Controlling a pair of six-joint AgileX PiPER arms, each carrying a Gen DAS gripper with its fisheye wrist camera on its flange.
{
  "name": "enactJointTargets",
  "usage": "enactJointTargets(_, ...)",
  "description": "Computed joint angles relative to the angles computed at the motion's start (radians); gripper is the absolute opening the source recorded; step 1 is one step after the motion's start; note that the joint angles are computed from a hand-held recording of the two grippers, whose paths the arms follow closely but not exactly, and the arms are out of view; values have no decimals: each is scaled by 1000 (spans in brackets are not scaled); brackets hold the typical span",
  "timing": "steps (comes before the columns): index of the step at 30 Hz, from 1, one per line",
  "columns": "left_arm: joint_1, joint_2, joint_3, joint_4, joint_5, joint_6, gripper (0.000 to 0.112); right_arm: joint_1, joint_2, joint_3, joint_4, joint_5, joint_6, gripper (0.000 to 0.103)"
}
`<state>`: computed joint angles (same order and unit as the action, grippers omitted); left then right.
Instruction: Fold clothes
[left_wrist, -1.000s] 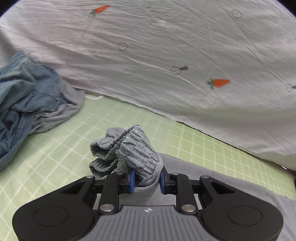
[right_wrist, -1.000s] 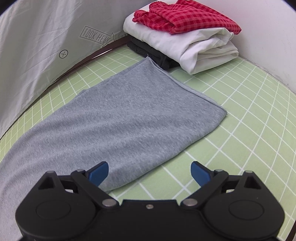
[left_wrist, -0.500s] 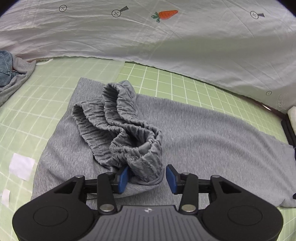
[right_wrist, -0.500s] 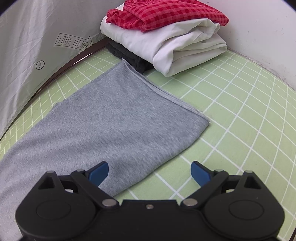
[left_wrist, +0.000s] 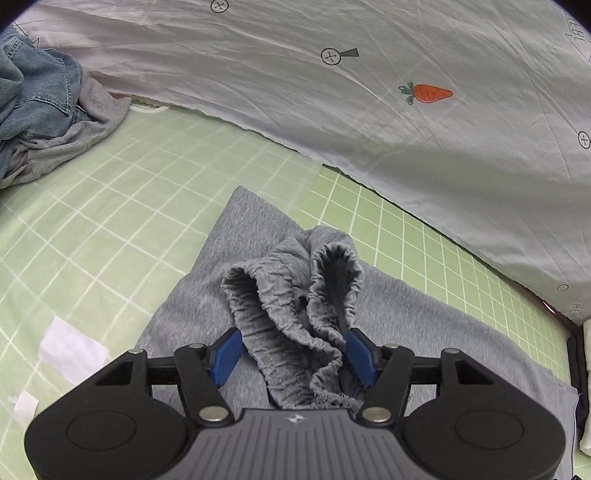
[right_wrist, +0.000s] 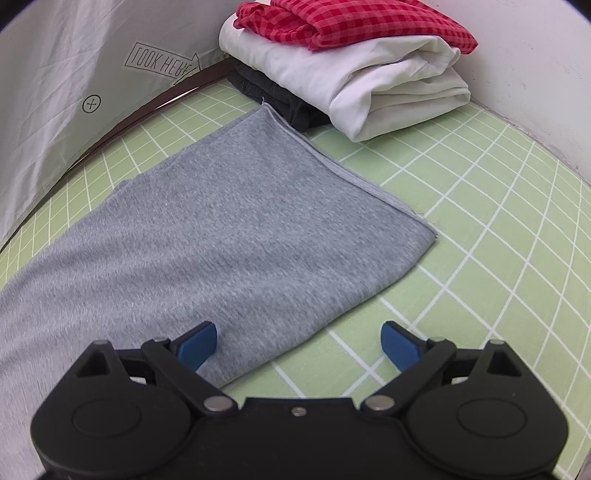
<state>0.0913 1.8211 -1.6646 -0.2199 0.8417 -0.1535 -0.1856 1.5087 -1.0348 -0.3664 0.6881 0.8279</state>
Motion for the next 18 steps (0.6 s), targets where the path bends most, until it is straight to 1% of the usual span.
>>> enactJointTargets(1,-1,22,-20,-20,5,3,55,4,1,-3,-7,5,5,96)
enactJointTargets(2,-1,42,-40,-52,13,14,33,6,3,-6,-13,10,11,96)
enactJointTargets(3,-20,59,-60,-51,12,22,15,6,6,-8,-15,15,15,96)
enactJointTargets(5,-64,94,-107,-41,12,39,15,9,14,-13,-17,24,23,96)
enactJointTargets(7,-111,103,-106,-62,-11,120,15,17,22,-16,-23,33,34,97)
enactJointTargets(10,-173,117,-101,-81,-15,206,17,31,27,-19,-41,41,39,97)
enactJointTargets(13,-221,118,-96,-78,-1,262,33,31,26,-23,-43,44,34,96)
enactJointTargets(15,-214,93,-68,-146,-1,315,51,32,24,-22,-64,46,41,96)
enactJointTargets(18,-174,33,-15,-244,-6,363,60,21,25,-22,-75,41,40,97)
